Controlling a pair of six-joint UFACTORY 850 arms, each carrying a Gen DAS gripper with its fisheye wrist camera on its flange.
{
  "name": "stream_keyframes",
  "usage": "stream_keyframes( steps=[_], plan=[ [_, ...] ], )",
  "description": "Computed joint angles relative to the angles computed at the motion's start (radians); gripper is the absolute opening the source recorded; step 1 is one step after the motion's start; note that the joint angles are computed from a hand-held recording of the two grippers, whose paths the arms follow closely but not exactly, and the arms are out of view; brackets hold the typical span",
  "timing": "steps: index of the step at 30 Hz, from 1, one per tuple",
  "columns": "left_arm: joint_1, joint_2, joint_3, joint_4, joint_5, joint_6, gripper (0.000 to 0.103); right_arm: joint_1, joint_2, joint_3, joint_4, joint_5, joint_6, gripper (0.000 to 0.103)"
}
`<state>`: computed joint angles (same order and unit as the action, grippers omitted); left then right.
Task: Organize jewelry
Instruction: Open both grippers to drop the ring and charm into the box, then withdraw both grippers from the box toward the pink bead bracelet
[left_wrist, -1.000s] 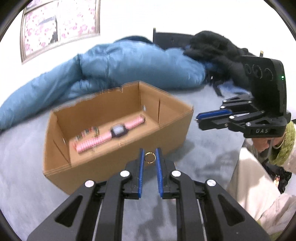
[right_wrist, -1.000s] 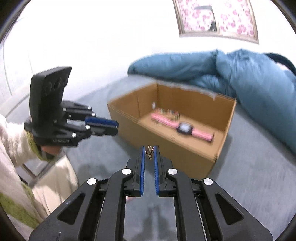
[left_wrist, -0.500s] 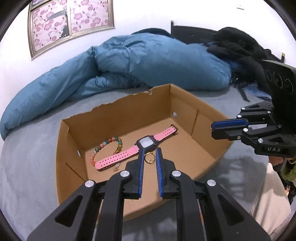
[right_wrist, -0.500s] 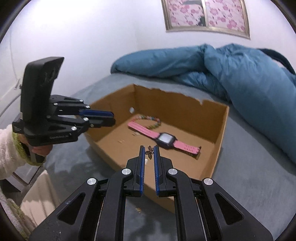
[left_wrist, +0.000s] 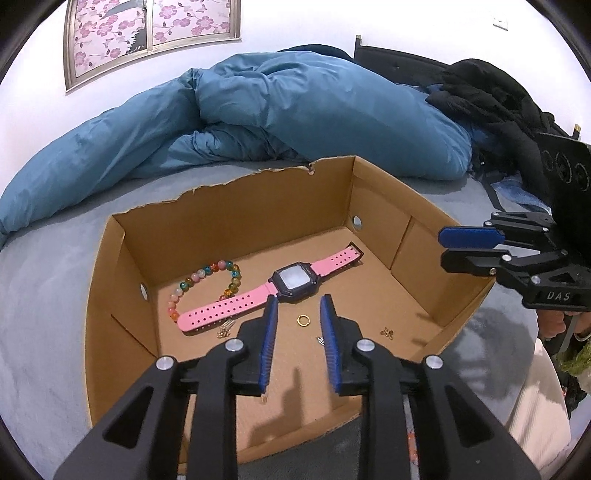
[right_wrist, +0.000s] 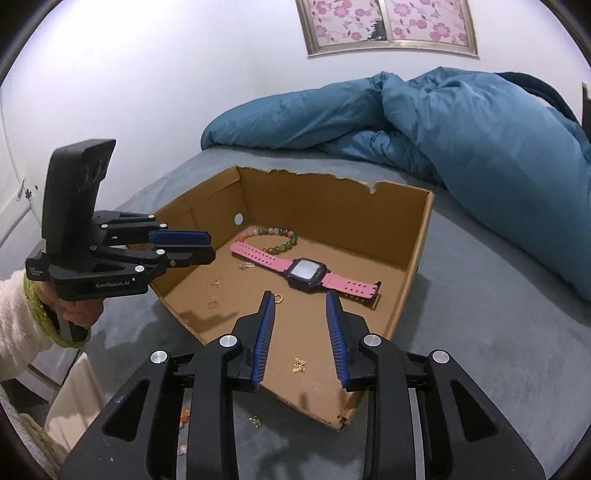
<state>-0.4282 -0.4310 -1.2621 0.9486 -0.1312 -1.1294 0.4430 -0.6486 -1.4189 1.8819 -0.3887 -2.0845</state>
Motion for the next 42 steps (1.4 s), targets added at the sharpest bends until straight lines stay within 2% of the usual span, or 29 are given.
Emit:
stream_keyframes(
  steps=[6,7,9,13,16,26,42],
  plan=[
    [-0.007,0.018,0.021,0.193,-0.017,-0.207,0.031,-0.008,0.025,0.039,0.081,-0.027,-0.069,0.035],
    [-0.009,0.021,0.023,0.204,-0.029,-0.219,0.033,-0.009,0.03,0.048,0.093,-0.031,-0.082,0.036],
    [-0.02,0.025,0.024,0.216,-0.065,-0.232,0.035,-0.008,0.041,0.064,0.118,-0.036,-0.116,0.045],
    [-0.041,0.032,0.025,0.188,-0.153,-0.22,0.036,-0.006,0.059,0.093,0.16,-0.041,-0.153,0.049],
    [-0.042,0.048,0.038,0.148,-0.166,-0.213,0.037,-0.007,0.069,0.107,0.156,-0.055,-0.132,0.05],
    [-0.067,0.1,0.083,0.148,-0.258,-0.244,0.046,0.003,0.124,0.185,0.208,-0.079,-0.196,0.05],
    [-0.117,0.18,0.149,0.214,-0.334,-0.307,0.061,0.024,0.203,0.31,0.259,-0.096,-0.284,0.05]
  ],
)
